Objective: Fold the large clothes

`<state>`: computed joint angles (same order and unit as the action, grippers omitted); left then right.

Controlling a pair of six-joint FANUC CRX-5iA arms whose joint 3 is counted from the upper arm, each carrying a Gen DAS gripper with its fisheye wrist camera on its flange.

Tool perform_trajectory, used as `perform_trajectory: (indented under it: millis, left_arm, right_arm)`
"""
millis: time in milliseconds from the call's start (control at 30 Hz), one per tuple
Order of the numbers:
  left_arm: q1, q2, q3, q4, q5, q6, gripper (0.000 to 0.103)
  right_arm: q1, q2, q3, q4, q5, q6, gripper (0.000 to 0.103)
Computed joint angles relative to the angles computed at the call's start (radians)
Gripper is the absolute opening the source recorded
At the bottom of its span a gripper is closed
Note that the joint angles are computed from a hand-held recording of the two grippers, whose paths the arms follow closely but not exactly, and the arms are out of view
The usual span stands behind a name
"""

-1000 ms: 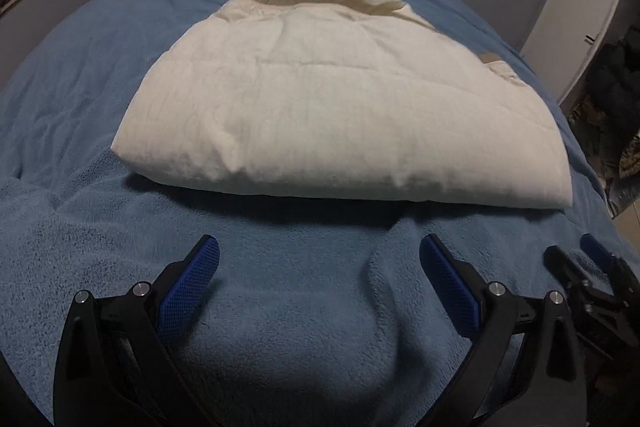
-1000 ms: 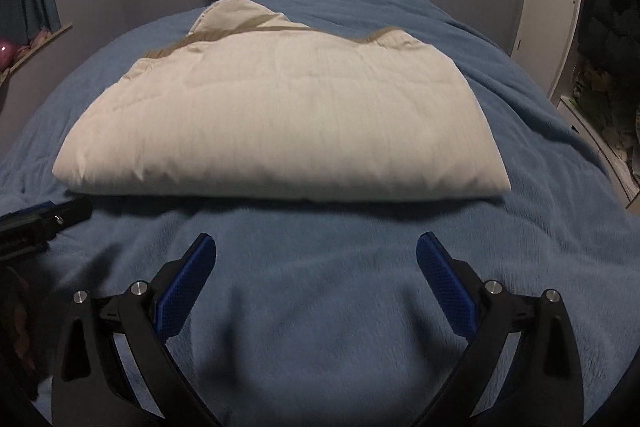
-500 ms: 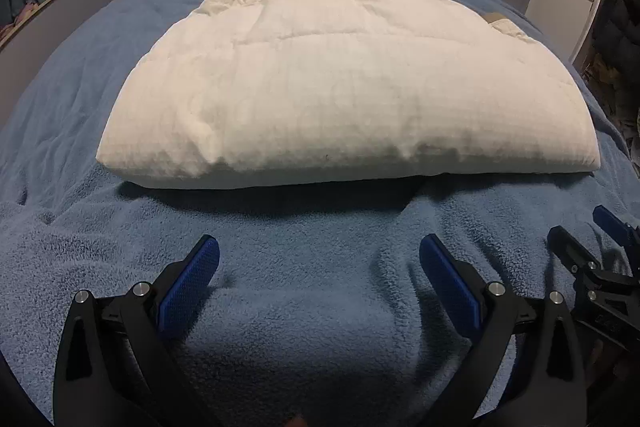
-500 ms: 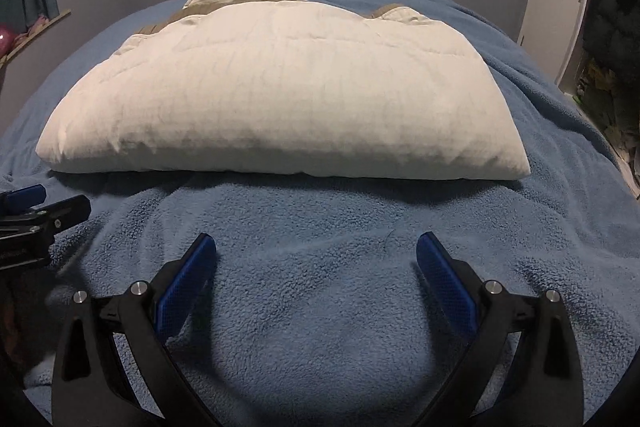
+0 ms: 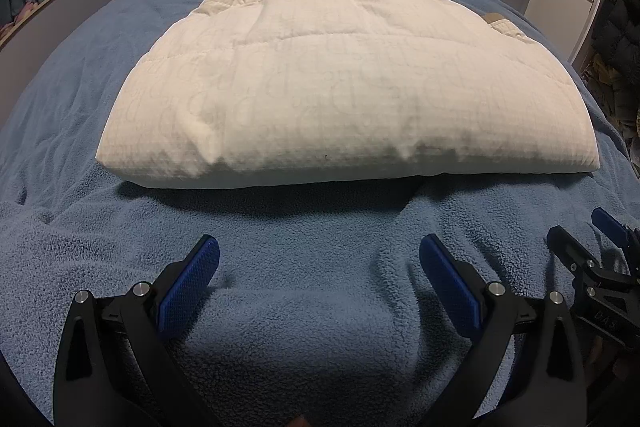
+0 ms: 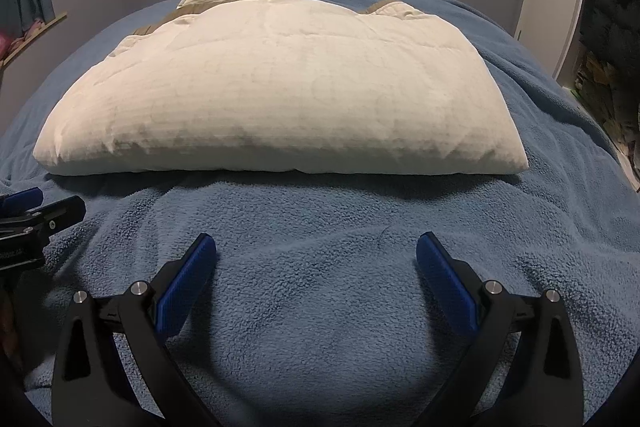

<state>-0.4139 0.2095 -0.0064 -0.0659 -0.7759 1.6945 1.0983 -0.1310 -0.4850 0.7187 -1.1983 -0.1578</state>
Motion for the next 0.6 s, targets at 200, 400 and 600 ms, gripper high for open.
perform_trajectory:
  millis: [200, 400, 600]
  left_arm:
    - [-0.002, 0.002, 0.004, -0.004, -0.005, 0.002, 0.096]
    - [-0.003, 0.002, 0.006, -0.005, -0.008, 0.004, 0.096]
    - [-0.003, 0.003, 0.006, -0.005, -0.009, 0.003, 0.096]
  right_arm:
    - [-0.002, 0.0, -0.001, -0.004, 0.002, 0.011, 0.095]
    - [-0.003, 0.001, 0.0, -0.005, 0.002, 0.013, 0.095]
    - [-0.004, 0.0, -0.002, -0.003, 0.003, 0.012, 0.095]
